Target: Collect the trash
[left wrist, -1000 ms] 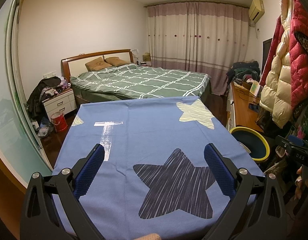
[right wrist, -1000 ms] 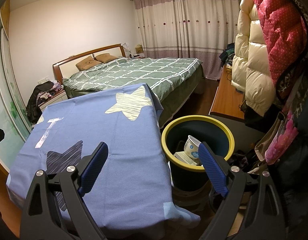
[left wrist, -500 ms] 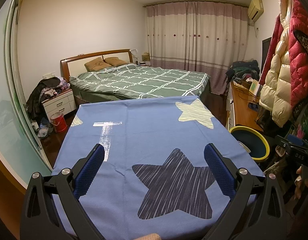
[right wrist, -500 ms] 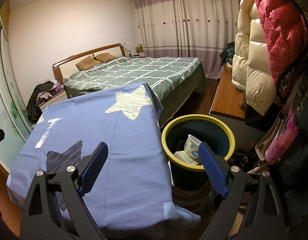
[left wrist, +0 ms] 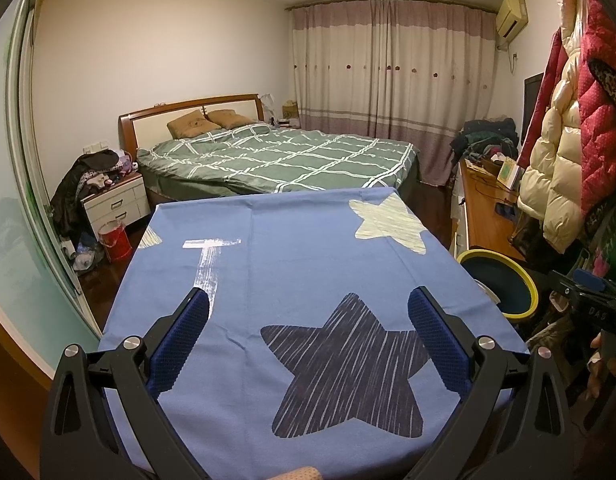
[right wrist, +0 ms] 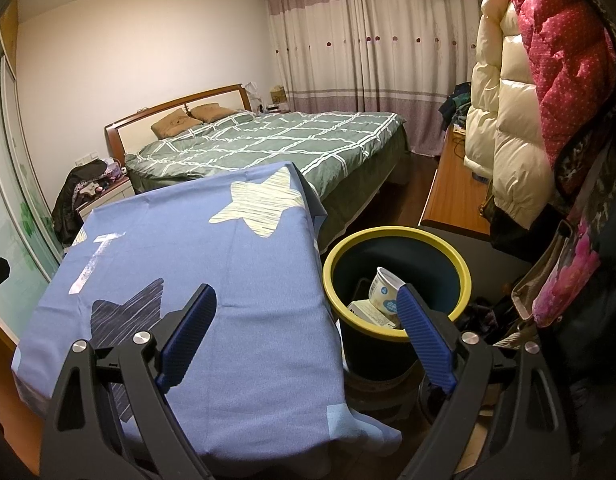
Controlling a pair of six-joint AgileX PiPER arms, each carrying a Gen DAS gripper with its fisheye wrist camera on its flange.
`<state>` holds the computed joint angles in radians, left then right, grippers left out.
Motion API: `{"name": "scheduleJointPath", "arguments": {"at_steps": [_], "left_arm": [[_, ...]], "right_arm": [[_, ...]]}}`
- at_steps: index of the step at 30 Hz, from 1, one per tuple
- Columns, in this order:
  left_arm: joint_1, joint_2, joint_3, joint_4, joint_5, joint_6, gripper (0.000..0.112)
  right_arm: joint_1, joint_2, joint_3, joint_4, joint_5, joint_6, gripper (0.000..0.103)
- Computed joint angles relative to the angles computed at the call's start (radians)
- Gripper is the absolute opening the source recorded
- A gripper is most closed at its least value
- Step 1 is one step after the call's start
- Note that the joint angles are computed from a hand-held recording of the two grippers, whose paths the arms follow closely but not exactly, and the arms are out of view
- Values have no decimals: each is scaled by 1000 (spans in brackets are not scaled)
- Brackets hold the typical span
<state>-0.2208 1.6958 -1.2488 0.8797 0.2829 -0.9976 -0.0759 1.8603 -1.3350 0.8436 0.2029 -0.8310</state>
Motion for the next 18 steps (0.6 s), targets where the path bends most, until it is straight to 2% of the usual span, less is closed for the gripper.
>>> {"name": "scheduleJointPath", "arguments": {"at_steps": [4,7,8,11,14,15,18], "left_arm": [[5,13,-13,-45,8,43,98],[2,24,-22,-1,17,8,98],[7,30,-30,-36,14,40,98],[39,76,-89,-255,8,256,98],[85,193,-238,-507,69,521,98],[103,244,-300,-567,90,585,98],[138,403,-508,-629,183,667,98]], "right_arm": [[2,-2,4,-1,-3,3,87],[1,-1,3,0,-1,0,87],[2,-2,4,1,-1,0,87],[5,7,-7,3,16,-6,87],[23,61,-85,-109,63,111,88],[34,101,-143,-162,102,170,89],[70,235,-348,-290,227,341,92]]}}
